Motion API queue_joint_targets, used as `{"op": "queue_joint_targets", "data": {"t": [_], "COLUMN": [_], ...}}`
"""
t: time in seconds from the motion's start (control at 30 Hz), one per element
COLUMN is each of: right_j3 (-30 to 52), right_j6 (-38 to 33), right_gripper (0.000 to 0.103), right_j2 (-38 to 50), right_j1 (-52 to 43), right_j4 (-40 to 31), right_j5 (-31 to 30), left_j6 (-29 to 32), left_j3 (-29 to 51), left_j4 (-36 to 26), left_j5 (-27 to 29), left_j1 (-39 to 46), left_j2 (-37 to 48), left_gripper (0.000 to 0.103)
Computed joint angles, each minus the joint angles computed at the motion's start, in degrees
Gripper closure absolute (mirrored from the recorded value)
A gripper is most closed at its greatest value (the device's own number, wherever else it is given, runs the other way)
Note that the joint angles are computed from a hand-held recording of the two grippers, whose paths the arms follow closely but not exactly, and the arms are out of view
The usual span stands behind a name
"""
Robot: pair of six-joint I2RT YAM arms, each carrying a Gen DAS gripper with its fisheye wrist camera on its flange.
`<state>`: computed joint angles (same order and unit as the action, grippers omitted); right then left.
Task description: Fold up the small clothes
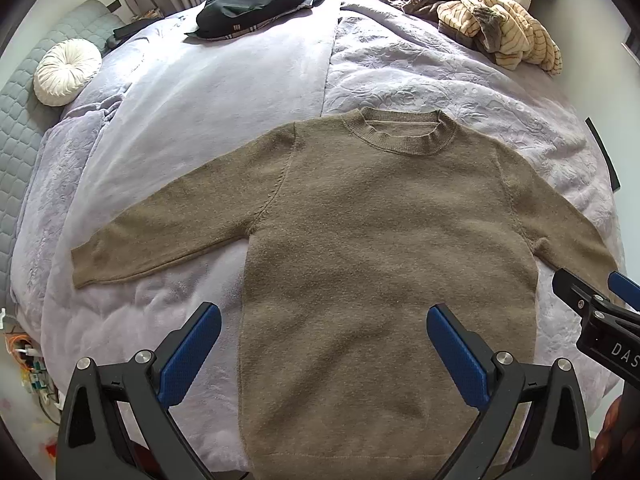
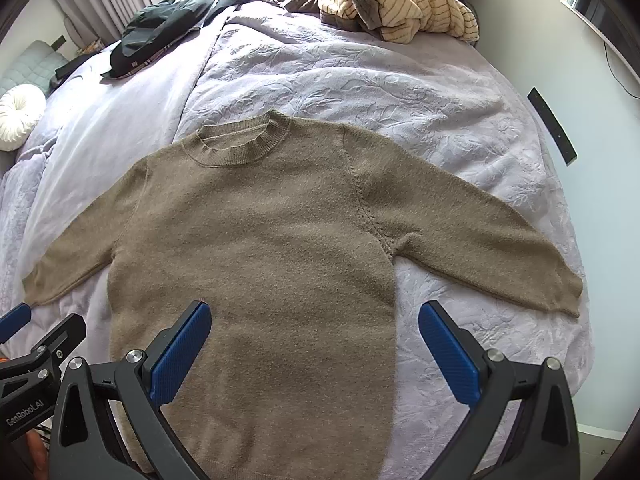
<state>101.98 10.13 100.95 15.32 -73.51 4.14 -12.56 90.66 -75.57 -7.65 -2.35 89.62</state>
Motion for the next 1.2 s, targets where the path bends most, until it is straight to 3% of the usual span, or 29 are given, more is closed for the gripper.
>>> {"op": "queue_joint_targets", "data": {"t": [1.2], "right_j3": [-0.2], "right_j6": [-1.0], "right_gripper": [0.0], "right_j2": [0.7], "right_j1": [-0.6], "right_j4": [-0.3], "right_j5": [-0.6], "left_j6": [-1.3], "left_j3": [-1.0], "left_j4": [-1.0], "left_j5": [-2.0], "left_j1": [-0.9], "left_j2": [0.0], "left_gripper": [0.0]}}
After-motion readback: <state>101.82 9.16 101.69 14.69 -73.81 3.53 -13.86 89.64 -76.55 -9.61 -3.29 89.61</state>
